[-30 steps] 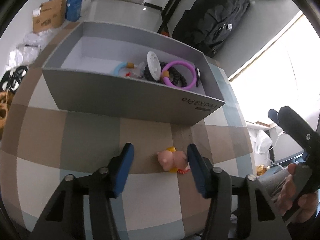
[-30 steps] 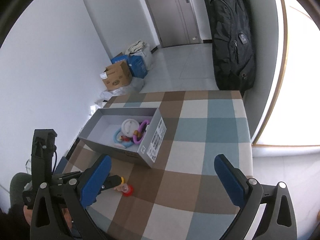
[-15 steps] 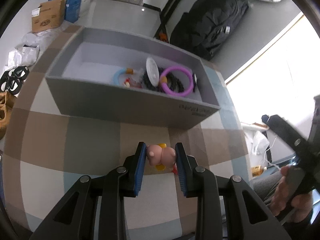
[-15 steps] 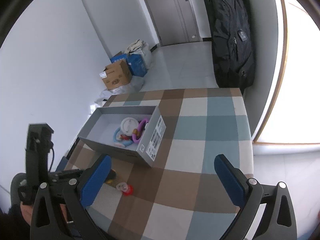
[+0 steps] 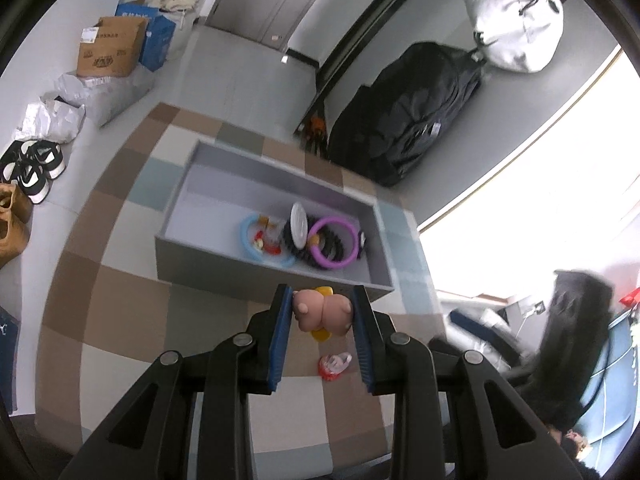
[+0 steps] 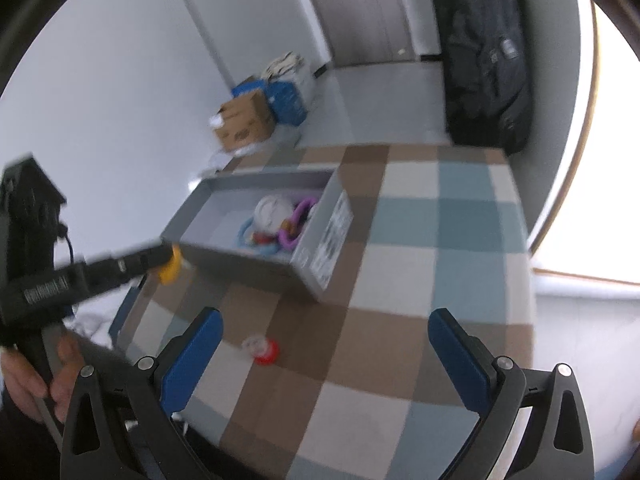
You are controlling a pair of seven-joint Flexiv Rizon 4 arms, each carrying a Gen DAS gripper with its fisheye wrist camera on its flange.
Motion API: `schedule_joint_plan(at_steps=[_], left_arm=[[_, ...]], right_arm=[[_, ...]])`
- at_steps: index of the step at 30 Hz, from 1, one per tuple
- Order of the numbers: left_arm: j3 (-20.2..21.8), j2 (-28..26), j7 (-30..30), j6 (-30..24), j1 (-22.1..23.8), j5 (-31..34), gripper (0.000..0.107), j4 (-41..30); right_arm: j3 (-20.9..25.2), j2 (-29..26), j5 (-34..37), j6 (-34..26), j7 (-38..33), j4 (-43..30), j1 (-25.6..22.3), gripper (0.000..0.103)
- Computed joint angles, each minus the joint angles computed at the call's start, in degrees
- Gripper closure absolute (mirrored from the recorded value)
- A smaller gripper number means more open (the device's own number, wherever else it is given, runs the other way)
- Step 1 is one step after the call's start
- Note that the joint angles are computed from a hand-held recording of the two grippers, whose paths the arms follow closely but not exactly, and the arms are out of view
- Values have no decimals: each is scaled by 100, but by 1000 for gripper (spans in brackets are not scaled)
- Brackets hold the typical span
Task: Organize jewelry
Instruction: 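Grasp the small red-white toy with the right gripper while the left gripper lifts the doll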
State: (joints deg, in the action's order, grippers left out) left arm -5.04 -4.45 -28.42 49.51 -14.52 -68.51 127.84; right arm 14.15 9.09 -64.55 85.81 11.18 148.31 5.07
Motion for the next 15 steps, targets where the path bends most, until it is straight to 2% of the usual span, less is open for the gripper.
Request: schedule_joint_plan(at_steps=[3, 9, 15], left_arm=[[-44, -35, 85, 96, -45, -232, 83, -10], [9, -42, 56, -49, 22, -311, 83, -65], [25, -90, -22, -134, 88, -297, 83, -117]], right_arm=[[-3, -202, 13, 131, -208, -69, 111, 8], [30, -610, 1011, -79, -1292, -272, 754, 29], [-54, -913, 1662, -292, -1923, -455, 1199, 46]])
